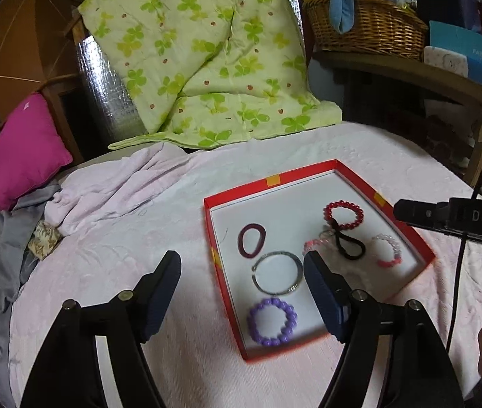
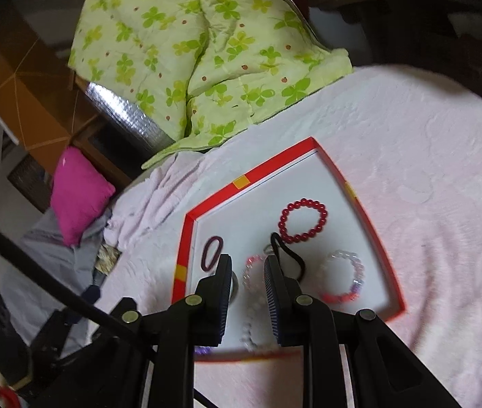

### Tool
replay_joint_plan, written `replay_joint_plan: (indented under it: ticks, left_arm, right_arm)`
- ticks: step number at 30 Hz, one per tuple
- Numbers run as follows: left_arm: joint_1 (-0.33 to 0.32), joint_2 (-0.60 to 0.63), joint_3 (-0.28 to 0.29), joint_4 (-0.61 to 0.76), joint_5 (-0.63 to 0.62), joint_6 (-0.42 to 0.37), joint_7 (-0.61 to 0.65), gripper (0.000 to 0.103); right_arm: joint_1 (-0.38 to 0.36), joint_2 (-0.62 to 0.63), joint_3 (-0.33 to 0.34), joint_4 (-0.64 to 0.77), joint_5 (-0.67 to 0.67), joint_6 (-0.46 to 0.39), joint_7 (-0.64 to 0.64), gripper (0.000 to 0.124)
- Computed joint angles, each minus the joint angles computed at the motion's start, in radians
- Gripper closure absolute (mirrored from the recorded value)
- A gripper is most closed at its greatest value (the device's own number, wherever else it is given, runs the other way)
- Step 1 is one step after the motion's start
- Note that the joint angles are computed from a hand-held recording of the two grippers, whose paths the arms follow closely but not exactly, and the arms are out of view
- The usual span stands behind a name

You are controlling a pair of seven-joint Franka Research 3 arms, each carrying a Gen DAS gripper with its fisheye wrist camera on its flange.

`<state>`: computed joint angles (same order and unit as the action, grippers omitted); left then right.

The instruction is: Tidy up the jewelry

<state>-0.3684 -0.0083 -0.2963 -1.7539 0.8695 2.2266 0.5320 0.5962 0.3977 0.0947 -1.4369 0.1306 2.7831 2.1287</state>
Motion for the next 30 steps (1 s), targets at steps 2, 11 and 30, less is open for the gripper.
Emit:
replay_joint_plan:
  ticks: [2, 11, 30]
  left_arm:
    - [-0.006, -0.029, -0.008, -0.029, 0.01, -0.014, -0.03, 0.026]
    - [-0.015, -0.114, -0.055, -0.118, 0.017, -0.092, -0.113, 0.024]
    - [-0.037, -0.401, -0.172, -0.274, -0.174, -0.283, -0.177, 0.024]
  right_arm:
    - [0.018, -0.039, -0.02, -0.04, -0.045, -0.005, 0.004, 0.087]
    - [0.076, -0.174, -0.077, -0.207, -0.325, 0.018, 0.153, 0.076]
    - [0.023, -0.593, 0.133, -0.593, -0.876, -0.148, 0.516, 0.062]
